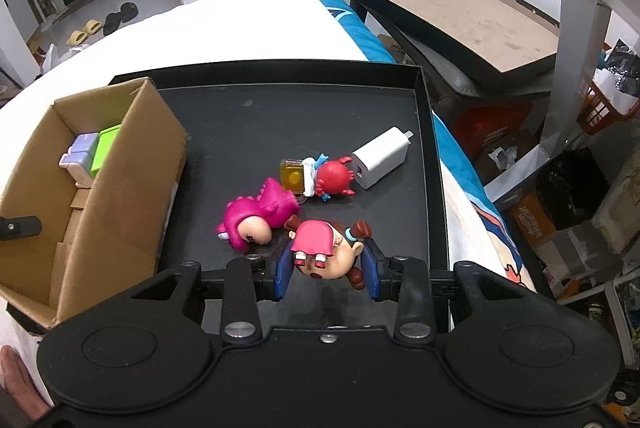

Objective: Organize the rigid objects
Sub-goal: 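Close the right gripper on the pink-hatted girl figure and lift it, then carry the girl figure into the cardboard box and open the right gripper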

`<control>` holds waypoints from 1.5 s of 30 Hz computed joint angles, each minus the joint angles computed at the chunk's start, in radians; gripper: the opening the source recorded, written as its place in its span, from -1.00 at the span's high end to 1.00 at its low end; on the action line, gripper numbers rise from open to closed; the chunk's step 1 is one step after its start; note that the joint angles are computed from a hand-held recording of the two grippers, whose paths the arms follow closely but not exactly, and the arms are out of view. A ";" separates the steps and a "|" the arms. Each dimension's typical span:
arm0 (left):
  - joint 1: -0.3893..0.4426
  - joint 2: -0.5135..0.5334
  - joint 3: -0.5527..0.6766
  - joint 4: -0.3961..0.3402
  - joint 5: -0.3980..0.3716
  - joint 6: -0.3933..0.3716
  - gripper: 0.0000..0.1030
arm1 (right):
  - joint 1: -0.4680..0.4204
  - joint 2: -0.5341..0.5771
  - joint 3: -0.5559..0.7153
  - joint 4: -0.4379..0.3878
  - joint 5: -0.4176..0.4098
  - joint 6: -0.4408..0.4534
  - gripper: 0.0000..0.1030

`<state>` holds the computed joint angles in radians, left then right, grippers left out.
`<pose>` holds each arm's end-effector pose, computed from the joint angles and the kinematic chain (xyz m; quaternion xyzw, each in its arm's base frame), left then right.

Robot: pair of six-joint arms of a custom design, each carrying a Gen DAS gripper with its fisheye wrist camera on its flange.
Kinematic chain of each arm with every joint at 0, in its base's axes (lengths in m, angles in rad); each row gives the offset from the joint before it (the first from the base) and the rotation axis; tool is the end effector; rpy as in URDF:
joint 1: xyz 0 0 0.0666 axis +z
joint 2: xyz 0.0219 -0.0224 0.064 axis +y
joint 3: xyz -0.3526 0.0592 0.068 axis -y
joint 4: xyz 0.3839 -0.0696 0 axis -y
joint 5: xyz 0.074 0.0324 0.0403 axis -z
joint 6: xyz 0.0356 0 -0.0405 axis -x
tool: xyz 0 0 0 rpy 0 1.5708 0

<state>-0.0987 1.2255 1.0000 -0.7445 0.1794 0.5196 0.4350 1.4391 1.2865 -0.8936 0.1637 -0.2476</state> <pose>0.3996 -0.0464 0.3095 -0.1728 0.9359 -0.1712 0.2547 0.4351 0.1954 0.3362 -0.0690 0.9603 0.0121 0.2700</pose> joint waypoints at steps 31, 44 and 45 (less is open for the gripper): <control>0.020 -0.004 -0.004 0.005 0.034 0.006 0.50 | 0.150 0.101 0.312 -0.135 0.040 0.070 0.31; 0.026 -0.007 -0.012 0.013 0.045 0.010 0.50 | 0.205 0.177 0.412 -0.169 0.013 0.083 0.31; 0.027 -0.008 -0.012 0.013 0.046 0.010 0.49 | 0.209 0.184 0.420 -0.171 0.008 0.080 0.31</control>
<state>-0.0717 1.2177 0.9881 -0.7314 0.2252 0.5298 0.6440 1.6227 1.7066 -1.0651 0.1717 -0.1672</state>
